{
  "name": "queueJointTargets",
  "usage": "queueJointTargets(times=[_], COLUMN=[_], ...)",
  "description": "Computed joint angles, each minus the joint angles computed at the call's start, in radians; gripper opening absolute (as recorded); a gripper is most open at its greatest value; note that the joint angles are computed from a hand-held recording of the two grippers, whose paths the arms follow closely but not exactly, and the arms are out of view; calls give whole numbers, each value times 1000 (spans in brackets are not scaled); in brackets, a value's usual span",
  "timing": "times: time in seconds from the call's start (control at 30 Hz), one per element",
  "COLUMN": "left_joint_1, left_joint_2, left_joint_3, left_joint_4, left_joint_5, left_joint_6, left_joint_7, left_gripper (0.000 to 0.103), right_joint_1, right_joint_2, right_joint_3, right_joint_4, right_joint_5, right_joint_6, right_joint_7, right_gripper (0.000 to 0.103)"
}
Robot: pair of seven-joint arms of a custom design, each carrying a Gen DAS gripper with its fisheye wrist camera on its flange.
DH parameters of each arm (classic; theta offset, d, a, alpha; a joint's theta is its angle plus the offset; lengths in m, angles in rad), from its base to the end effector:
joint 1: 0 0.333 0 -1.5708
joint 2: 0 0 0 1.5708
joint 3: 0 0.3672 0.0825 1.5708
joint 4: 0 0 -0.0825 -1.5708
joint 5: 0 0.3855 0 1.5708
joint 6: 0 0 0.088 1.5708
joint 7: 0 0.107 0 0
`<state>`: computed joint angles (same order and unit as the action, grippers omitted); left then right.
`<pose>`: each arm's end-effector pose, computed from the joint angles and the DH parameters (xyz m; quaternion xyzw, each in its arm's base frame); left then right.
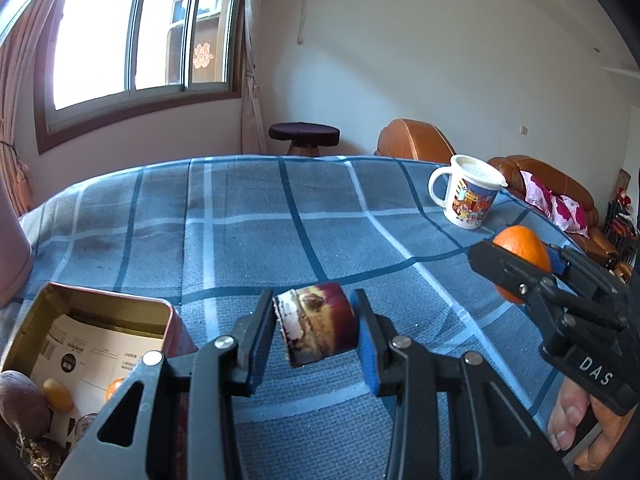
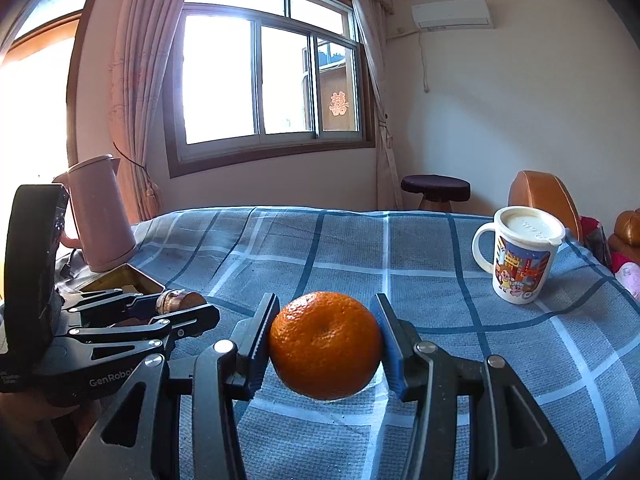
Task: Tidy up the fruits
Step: 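Lift the cake roll with the left gripper while the right lifts the orange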
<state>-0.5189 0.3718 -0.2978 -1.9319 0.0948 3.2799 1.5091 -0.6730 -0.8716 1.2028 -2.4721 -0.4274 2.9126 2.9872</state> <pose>0.4840 -0.4884 0.4717 -0.3388 0.8106 -0.4574 0.1376 0.3487 0.3391 0.4889 -0.4962 0.6681 -0.4304 0.3496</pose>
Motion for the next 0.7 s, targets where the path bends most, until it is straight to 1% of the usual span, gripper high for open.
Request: queueJointTargets(times=[0.23, 0.33, 0.43, 0.7], left_joint_1=[-126, -167, -183, -180], left_joint_2=[-25, -33, -38, -55], left_joint_3=[135, 174, 186, 168], left_joint_4=[-34, -49, -60, -96], left_joint_5=[-22, -49, -82, -160], left_joint_6=[62, 88, 106, 160], left_joint_7=[13, 38, 67, 141], left_gripper=[39, 39, 39, 39], right_joint_1=[3, 2, 2, 3], right_joint_2=[-15, -23, -32, -58], right_joint_3=[0, 2, 4, 8], right_joint_4=[-1, 1, 2, 1], right_joint_5=[3, 2, 2, 6], right_joint_6=[-9, -12, -15, -19], right_joint_7=[5, 5, 5, 5], right_gripper=[49, 49, 49, 49])
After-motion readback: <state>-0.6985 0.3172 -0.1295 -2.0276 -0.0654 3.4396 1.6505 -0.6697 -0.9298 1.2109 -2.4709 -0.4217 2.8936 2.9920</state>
